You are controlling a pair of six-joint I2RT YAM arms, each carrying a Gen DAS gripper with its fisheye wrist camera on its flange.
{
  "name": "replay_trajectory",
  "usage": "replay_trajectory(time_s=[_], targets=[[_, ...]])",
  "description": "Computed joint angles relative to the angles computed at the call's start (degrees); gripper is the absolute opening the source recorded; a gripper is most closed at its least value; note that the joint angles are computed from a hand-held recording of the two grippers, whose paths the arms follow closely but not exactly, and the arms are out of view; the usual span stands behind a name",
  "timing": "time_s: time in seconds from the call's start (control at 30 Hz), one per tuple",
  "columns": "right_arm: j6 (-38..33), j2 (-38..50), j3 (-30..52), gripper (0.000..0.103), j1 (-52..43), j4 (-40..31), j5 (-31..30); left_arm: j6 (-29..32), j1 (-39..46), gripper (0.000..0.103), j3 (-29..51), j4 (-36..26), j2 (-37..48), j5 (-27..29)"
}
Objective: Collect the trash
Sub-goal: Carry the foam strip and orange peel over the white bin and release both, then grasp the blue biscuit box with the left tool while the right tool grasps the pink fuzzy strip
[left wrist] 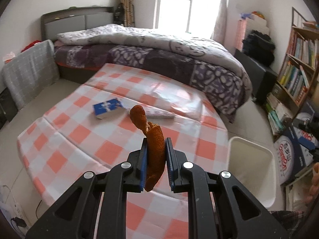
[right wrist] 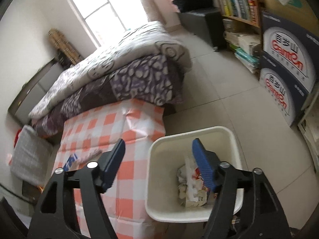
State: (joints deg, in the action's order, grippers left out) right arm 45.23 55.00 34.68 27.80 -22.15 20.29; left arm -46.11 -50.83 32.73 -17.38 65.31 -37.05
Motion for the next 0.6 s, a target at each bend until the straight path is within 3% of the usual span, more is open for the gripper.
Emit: replay_trajectory(time_s=[0.2, 0.6], targets=[[-0.3, -3.1, -1.5, 0.08, -7.1, -0.5, -3.9, 0.5, -2.4, 0.017, 3.5, 5.3, 7.5, 3.0], [-1.0, -8.3, -3.6, 0.085, -18.1, -0.3, -10.3, 5.0, -7.9, 0.017, 15.2, 12.9, 23.1, 10.8]])
